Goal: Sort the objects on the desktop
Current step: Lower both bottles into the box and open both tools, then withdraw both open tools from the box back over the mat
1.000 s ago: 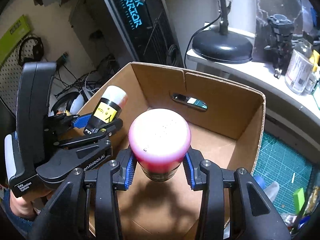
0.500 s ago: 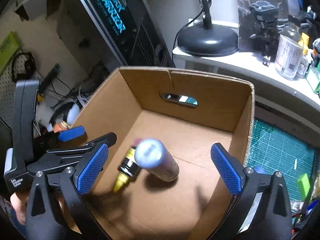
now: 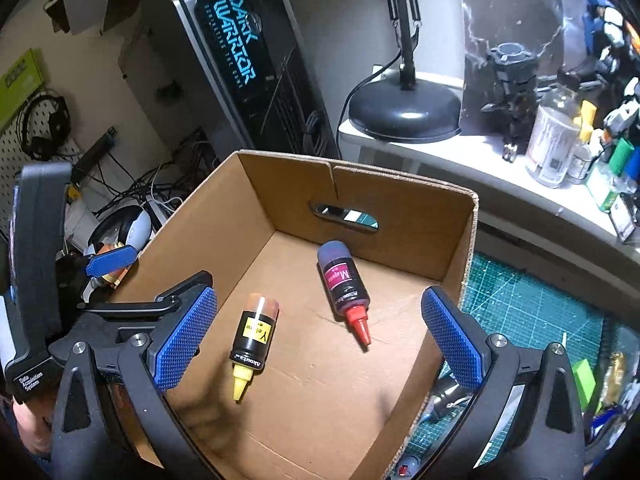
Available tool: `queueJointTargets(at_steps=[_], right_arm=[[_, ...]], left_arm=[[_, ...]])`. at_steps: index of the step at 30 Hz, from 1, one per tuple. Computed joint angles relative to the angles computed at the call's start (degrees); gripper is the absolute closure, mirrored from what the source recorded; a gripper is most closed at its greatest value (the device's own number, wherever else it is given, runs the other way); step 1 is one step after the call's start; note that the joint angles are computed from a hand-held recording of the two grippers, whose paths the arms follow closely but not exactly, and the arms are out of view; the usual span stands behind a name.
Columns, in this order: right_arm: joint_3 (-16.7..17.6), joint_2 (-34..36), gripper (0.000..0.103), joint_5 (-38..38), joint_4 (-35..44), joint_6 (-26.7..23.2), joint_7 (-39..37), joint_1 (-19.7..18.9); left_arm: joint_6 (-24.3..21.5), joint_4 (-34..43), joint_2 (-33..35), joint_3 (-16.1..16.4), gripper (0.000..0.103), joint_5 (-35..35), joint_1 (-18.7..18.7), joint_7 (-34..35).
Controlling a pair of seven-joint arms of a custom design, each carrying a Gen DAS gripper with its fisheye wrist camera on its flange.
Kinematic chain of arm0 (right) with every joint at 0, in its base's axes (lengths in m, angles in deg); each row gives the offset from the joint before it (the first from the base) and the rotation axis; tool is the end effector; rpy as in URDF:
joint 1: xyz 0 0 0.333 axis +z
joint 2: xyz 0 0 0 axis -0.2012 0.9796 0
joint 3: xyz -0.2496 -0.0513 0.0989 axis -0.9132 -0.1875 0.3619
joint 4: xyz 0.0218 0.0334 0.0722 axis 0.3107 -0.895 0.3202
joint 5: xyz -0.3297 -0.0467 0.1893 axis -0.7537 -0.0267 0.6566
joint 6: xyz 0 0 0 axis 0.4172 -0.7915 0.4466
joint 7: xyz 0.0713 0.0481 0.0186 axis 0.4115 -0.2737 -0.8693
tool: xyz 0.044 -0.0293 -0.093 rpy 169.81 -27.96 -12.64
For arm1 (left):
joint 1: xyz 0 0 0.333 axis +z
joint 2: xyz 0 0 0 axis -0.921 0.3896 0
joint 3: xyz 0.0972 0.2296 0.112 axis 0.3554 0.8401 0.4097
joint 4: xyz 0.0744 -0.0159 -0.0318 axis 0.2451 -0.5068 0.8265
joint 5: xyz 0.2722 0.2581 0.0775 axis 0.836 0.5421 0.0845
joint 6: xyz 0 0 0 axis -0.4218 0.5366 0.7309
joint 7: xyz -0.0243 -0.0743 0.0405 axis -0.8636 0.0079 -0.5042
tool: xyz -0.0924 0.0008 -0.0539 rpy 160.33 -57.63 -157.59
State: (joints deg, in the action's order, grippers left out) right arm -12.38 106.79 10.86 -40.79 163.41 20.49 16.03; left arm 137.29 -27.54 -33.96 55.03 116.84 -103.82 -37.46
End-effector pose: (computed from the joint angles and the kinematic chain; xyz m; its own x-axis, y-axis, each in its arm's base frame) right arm 0.6259 0.4103 0.4774 0.7411 -0.6361 -0.2148 -0.6042 -0.4925 -0.6264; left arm 0.5350 -0.4337 0.4676 0.5472 -0.8301 -0.1072 -0.7248 -0.4059 -0.5567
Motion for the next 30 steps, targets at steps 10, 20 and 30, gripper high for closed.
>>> queueJointTargets(at_steps=[10, 20, 30], right_arm=[[0.9, -8.3, 0.001, 3.3, -9.6, 4.9, -4.0, -1.9], [2.2, -21.5, 0.001, 11.7, -24.3, 12.2, -13.6, -5.0], [0.8, -36.6, 0.001, 22.2, -42.6, 23.9, -26.0, -6.0]], left_arm=[[-4.2, 6.2, 1.5, 1.0, 0.005, 3.1, -4.0, 1.8], [-9.2, 10.7, 1.6, 3.0, 0.005, 11.6, -10.9, 0.2], [-10.1, 8.0, 0.7, 4.8, 0.005, 26.5, -19.6, -4.6]])
